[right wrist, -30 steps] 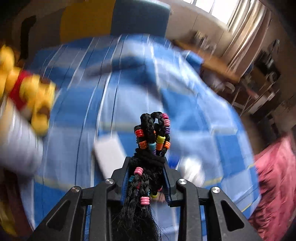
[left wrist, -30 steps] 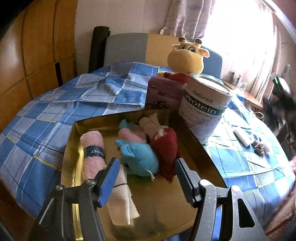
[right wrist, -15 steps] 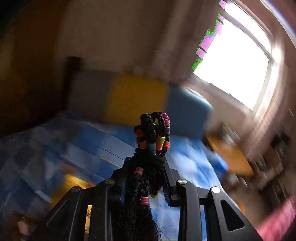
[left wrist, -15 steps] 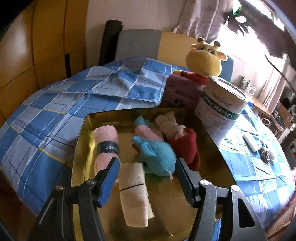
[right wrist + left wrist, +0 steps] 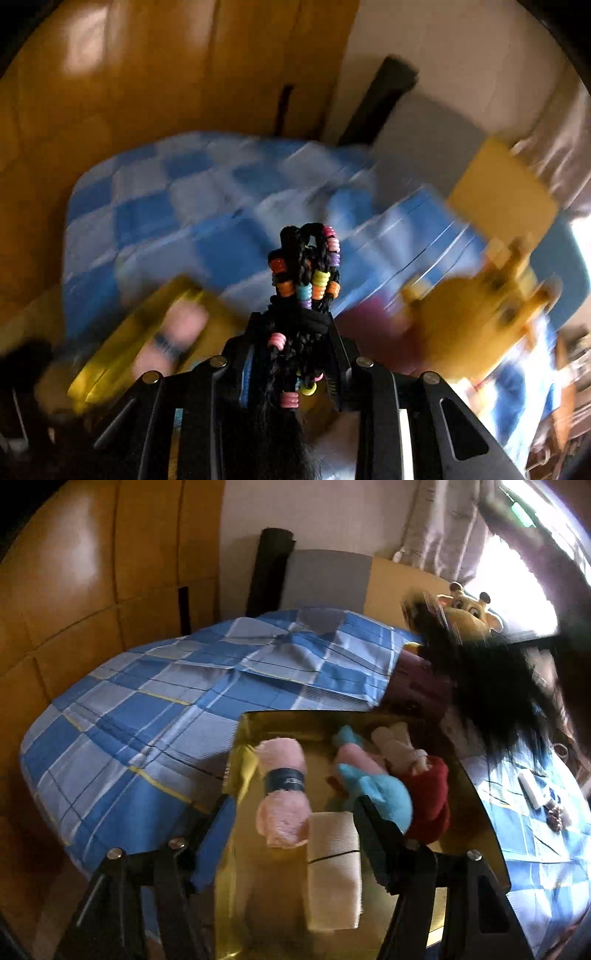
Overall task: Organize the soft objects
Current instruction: 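Carry the beaded braid into the gold tray and release it with the right gripper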
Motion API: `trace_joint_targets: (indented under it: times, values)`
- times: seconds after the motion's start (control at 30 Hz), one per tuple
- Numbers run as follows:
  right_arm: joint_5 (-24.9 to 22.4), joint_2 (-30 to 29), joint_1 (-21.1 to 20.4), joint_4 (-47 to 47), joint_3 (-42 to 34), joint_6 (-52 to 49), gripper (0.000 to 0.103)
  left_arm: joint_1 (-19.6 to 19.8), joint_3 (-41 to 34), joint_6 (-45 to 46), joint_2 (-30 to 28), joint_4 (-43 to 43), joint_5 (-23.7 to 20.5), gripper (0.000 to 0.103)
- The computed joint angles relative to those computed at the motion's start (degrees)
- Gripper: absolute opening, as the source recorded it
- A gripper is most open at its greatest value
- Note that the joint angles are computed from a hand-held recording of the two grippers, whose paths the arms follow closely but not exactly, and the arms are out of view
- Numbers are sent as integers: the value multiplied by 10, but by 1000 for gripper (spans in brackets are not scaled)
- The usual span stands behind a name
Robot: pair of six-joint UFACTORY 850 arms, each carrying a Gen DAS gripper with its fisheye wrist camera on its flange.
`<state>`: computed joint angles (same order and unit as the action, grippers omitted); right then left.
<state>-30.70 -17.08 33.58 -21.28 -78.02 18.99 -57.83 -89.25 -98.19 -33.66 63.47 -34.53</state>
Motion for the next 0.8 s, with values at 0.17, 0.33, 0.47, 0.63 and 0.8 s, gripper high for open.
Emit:
trace_joint_targets:
  times: [0.17, 0.33, 0.47, 0.63, 0.8]
  values:
    - [28, 32, 12, 40, 110, 36, 29, -6, 12, -18, 9, 12, -16, 70]
    - [39, 48, 35, -56, 171, 171, 30, -14, 15, -24, 14, 23, -26, 71]
    - [62, 59, 31, -58, 195, 217, 33, -23, 15, -23, 16, 32, -37, 71]
    - [93, 72, 25, -47, 209, 248, 42, -34, 13, -24, 18, 51, -56, 73]
    - [104, 95, 28, -83, 226, 296, 43, -40, 13, -20, 19, 58, -62, 74]
